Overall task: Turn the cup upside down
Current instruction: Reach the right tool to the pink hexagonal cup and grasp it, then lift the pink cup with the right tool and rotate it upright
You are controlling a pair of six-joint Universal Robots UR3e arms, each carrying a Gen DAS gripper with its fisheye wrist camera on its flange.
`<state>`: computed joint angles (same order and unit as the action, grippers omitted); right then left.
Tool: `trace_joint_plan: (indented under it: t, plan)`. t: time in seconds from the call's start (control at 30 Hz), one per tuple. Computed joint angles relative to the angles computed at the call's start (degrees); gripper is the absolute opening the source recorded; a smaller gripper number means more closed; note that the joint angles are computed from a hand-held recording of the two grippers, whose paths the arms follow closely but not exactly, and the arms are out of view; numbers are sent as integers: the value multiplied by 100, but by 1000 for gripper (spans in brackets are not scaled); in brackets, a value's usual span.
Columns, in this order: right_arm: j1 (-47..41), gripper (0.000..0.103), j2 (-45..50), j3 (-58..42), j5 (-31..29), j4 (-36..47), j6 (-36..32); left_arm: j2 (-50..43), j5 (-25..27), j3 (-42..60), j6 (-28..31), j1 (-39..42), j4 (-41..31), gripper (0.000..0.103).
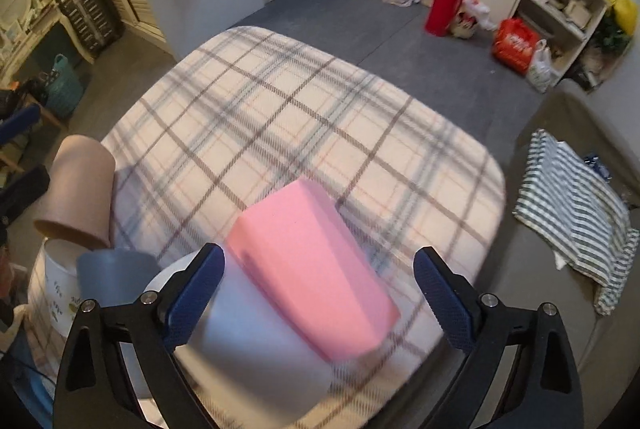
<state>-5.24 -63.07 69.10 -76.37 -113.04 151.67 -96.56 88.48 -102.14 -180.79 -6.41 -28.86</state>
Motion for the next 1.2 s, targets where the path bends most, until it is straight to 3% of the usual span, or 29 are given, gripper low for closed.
trace_joint_plan:
  t: [0.4,0.5,0.6,0.83,1.2]
  plan:
    - [-146,95,1010,-1264,713,1265,-168,-113,-85,-28,-49,-41,-29,103]
    - [-243,79,1136,-1442,1129,1609,-150,-85,-82,-31,-22,-43,-71,103]
    - [-189,75,986,-1266,1066,1391,-46,-53,-69,-34,-38,-55,-76,103]
    - [-421,66,-355,-7,1158,541,519,663,-123,-202,18,24,-319,103]
    - [-438,64,-3793,1387,1005,1276,1221,3123,-798,-357,305,668,-1832,103]
